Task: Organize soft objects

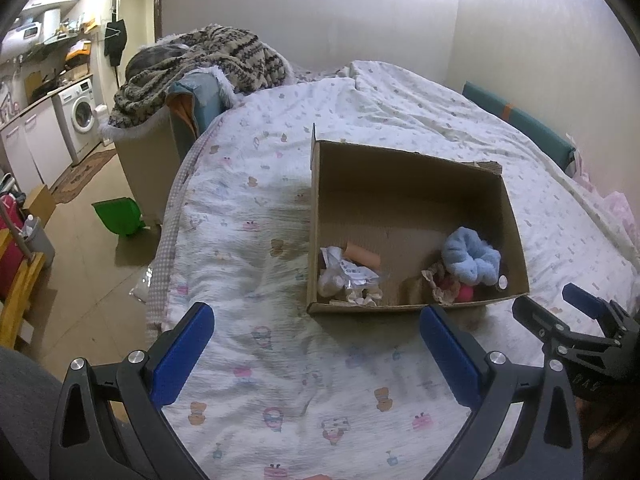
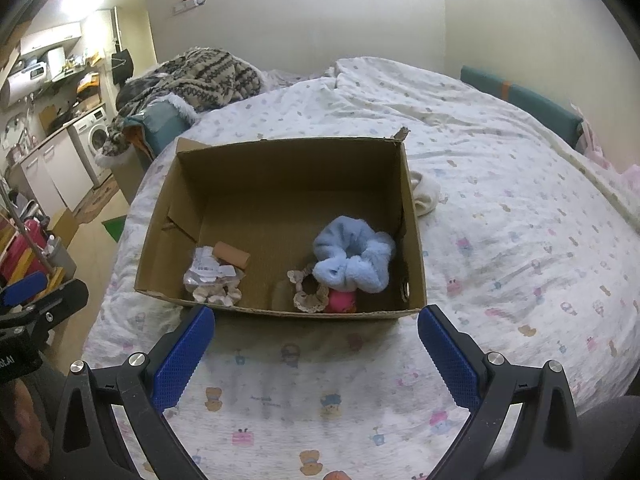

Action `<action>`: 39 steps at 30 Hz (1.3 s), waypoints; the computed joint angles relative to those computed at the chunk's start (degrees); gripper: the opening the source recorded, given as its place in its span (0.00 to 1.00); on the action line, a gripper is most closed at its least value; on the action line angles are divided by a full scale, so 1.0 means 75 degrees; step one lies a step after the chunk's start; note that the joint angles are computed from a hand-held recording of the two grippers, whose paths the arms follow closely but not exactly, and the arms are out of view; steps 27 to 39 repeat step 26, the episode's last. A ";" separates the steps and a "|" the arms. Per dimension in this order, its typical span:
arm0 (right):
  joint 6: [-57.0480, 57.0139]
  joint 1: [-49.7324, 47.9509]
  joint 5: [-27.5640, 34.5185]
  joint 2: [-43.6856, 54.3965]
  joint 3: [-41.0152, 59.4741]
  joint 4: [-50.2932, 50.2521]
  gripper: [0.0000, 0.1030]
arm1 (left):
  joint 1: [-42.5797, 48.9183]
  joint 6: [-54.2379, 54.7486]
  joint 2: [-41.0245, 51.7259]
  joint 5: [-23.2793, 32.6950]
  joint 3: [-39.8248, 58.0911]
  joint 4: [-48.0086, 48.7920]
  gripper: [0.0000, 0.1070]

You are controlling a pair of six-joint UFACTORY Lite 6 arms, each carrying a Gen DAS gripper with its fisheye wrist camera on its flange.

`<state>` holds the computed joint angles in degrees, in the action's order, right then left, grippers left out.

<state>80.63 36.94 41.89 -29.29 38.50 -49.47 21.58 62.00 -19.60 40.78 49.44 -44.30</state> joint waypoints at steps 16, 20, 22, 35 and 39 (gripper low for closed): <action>-0.0108 -0.0106 -0.0068 -0.0011 0.0006 0.0139 1.00 | -0.0136 -0.0259 -0.0055 -0.0078 -0.0072 0.0102 0.96; 0.0005 -0.0071 -0.0031 -0.0057 -0.0016 0.0053 1.00 | -0.0182 -0.0273 -0.0107 -0.0147 -0.0138 0.0069 0.96; -0.0051 -0.0088 -0.0037 -0.0054 -0.0009 0.0112 1.00 | -0.0163 -0.0295 -0.0101 -0.0138 -0.0112 0.0115 0.96; -0.0052 -0.0093 -0.0036 -0.0068 -0.0005 0.0112 1.00 | -0.0178 -0.0251 -0.0281 -0.0218 -0.0225 0.0098 0.96; -0.0052 -0.0093 -0.0036 -0.0068 -0.0005 0.0112 1.00 | -0.0178 -0.0251 -0.0281 -0.0218 -0.0225 0.0098 0.96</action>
